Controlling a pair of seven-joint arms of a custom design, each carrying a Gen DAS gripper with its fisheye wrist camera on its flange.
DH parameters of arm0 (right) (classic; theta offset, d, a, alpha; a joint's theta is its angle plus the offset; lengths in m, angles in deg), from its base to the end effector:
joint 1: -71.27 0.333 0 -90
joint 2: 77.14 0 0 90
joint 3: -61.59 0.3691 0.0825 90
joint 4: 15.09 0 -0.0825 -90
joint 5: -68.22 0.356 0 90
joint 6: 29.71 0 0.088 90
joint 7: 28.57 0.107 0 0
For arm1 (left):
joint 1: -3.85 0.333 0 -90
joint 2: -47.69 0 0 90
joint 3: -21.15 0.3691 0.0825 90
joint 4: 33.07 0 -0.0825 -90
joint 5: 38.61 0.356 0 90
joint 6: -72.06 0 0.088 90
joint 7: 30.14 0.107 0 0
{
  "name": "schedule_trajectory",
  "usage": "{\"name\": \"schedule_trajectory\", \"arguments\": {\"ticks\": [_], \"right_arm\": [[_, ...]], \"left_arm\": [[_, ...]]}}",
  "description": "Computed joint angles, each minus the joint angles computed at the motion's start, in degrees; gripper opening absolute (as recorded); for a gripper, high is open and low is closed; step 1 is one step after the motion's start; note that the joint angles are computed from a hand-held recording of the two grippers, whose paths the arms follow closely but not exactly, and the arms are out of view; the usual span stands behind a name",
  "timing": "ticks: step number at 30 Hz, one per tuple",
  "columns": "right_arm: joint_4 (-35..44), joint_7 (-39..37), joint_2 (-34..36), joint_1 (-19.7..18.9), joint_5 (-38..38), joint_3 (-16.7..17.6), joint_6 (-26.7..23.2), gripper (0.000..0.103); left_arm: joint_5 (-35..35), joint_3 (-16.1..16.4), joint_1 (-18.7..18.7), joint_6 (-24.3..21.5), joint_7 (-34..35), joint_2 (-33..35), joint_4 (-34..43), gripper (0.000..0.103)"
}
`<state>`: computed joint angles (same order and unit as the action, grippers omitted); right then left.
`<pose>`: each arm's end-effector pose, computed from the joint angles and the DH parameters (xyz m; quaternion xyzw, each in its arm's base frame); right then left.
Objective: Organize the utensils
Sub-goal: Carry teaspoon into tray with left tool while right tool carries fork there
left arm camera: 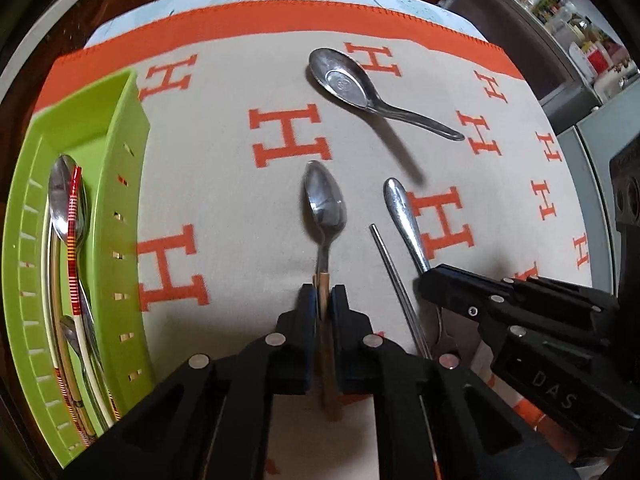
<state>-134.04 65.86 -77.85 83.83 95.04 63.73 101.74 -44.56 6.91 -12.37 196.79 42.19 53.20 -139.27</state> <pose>0.5216 0.1472 0.5253 -0.6568 0.7211 0.0900 0.2014 0.5079 -0.2964 0.5550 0.6392 -0.7583 0.1274 0.0127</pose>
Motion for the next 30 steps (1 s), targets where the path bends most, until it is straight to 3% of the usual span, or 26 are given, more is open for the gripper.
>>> {"name": "schedule_trajectory", "arguments": {"ticks": [4,9,16,23,30], "right_arm": [[-0.5,-0.7,-0.6,-0.3,2.2,-0.3,-0.1,0.005],[-1.2,-2.4,-2.5,-0.4,6.3,-0.7,0.0,0.002],[-0.2,-4.6,-5.3,0.3,11.1,-1.1,0.3,0.002],[2.4,-3.4,-5.9,2.5,10.2,0.2,-1.2,0.002],[2.7,-1.4,-5.6,4.1,8.2,1.0,-1.8,0.002]], "left_arm": [[-8.0,0.1,1.2,2.4,2.9,-2.3,-2.9,0.004],[-12.1,0.6,1.6,4.5,4.6,-6.7,-6.0,0.004],[-12.1,1.9,2.0,7.0,4.9,-13.4,-8.6,0.004],[-13.0,4.3,3.6,8.7,5.3,-19.0,-11.9,0.000],[-14.0,5.1,3.5,6.6,8.1,-20.6,-14.2,0.000]]}}
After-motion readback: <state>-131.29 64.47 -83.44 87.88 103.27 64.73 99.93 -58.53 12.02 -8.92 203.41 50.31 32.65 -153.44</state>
